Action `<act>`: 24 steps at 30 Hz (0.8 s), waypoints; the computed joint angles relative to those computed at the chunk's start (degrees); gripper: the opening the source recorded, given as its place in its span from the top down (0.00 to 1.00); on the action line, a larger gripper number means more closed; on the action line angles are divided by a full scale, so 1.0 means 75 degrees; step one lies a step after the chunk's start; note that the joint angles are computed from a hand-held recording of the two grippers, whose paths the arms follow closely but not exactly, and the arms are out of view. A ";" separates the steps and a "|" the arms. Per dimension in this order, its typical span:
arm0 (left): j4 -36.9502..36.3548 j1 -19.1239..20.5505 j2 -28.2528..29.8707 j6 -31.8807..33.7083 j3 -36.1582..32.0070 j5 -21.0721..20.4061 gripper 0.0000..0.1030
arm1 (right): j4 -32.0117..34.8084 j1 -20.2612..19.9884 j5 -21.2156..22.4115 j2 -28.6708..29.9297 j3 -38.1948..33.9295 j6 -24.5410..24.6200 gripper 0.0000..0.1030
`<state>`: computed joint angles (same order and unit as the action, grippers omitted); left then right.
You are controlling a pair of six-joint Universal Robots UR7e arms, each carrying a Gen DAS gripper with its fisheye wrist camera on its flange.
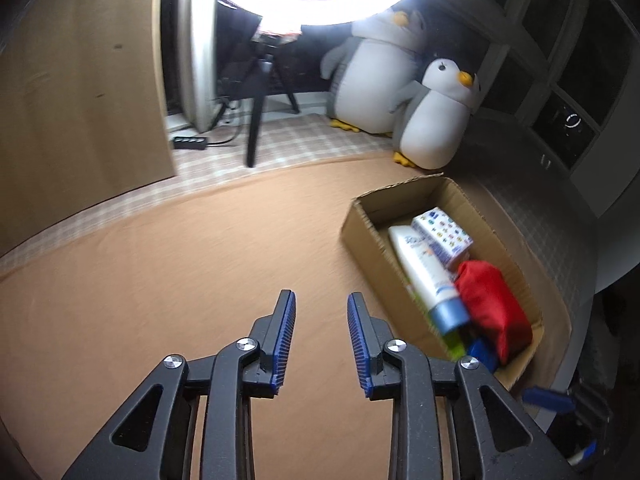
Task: Organize objects
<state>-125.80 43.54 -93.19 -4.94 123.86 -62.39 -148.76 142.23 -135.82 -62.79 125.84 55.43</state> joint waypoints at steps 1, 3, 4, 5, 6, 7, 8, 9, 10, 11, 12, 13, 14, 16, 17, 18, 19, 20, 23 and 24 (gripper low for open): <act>0.0166 -0.0009 -0.0240 0.0012 0.0041 0.0078 0.70 | -0.0053 0.0005 0.0012 0.0104 -0.0085 -0.0079 0.39; 0.0478 -0.0040 -0.0688 0.0010 0.0118 0.0246 0.67 | -0.0095 0.0016 0.0019 0.0296 -0.0256 -0.0199 0.39; 0.0586 -0.0060 -0.0878 -0.0006 0.0159 0.0336 0.64 | -0.0112 0.0027 0.0022 0.0396 -0.0351 -0.0276 0.39; 0.0697 -0.0092 -0.1085 -0.0038 0.0209 0.0431 0.62 | -0.0119 0.0031 0.0021 0.0473 -0.0429 -0.0340 0.39; 0.0825 -0.0115 -0.1302 -0.0067 0.0256 0.0530 0.59 | -0.0118 0.0050 0.0009 0.0573 -0.0532 -0.0405 0.39; 0.1005 -0.0136 -0.1541 -0.0109 0.0288 0.0640 0.56 | -0.0129 0.0071 -0.0009 0.0674 -0.0632 -0.0461 0.39; 0.1179 -0.0147 -0.1739 -0.0154 0.0303 0.0704 0.56 | -0.0143 0.0080 -0.0022 0.0758 -0.0720 -0.0511 0.39; 0.1444 -0.0153 -0.2013 -0.0233 0.0307 0.0749 0.55 | -0.0153 0.0091 -0.0033 0.0838 -0.0803 -0.0550 0.39; 0.1619 -0.0169 -0.2181 -0.0283 0.0309 0.0775 0.53 | -0.0157 0.0106 -0.0040 0.0888 -0.0860 -0.0577 0.39; 0.1807 -0.0190 -0.2350 -0.0335 0.0305 0.0816 0.52 | -0.0172 0.0117 -0.0049 0.0964 -0.0946 -0.0622 0.39; 0.2089 -0.0240 -0.2612 -0.0416 0.0312 0.0888 0.49 | -0.0180 0.0126 -0.0055 0.1016 -0.1009 -0.0657 0.38; 0.2264 -0.0263 -0.2765 -0.0465 0.0300 0.0913 0.45 | -0.0195 0.0143 -0.0070 0.1095 -0.1093 -0.0695 0.38; 0.2442 -0.0286 -0.2916 -0.0532 0.0283 0.0928 0.44 | -0.0200 0.0158 -0.0079 0.1158 -0.1163 -0.0728 0.38; 0.2831 -0.0369 -0.3277 -0.0688 0.0243 0.0975 0.39 | -0.0188 0.0189 -0.0117 0.1320 -0.1339 -0.0816 0.38; 0.3064 -0.0435 -0.3501 -0.0794 0.0214 0.1049 0.39 | -0.0166 0.0213 -0.0147 0.1410 -0.1437 -0.0858 0.38; 0.3267 -0.0507 -0.3670 -0.0912 0.0188 0.1095 0.38 | -0.0119 0.0237 -0.0174 0.1489 -0.1532 -0.0891 0.37; 0.3434 -0.0533 -0.3806 -0.1001 0.0146 0.1108 0.37 | -0.0070 0.0255 -0.0191 0.1555 -0.1614 -0.0918 0.37; 0.3562 -0.0551 -0.3915 -0.1091 0.0109 0.1122 0.36 | -0.0021 0.0284 -0.0212 0.1646 -0.1712 -0.0940 0.37; 0.4139 -0.0812 -0.4338 -0.1580 0.0057 0.1382 0.25 | 0.0031 0.0359 -0.0249 0.1862 -0.1925 -0.1011 0.34; 0.4390 -0.0906 -0.4508 -0.1801 0.0029 0.1494 0.22 | 0.0018 0.0382 -0.0262 0.1926 -0.1977 -0.1049 0.34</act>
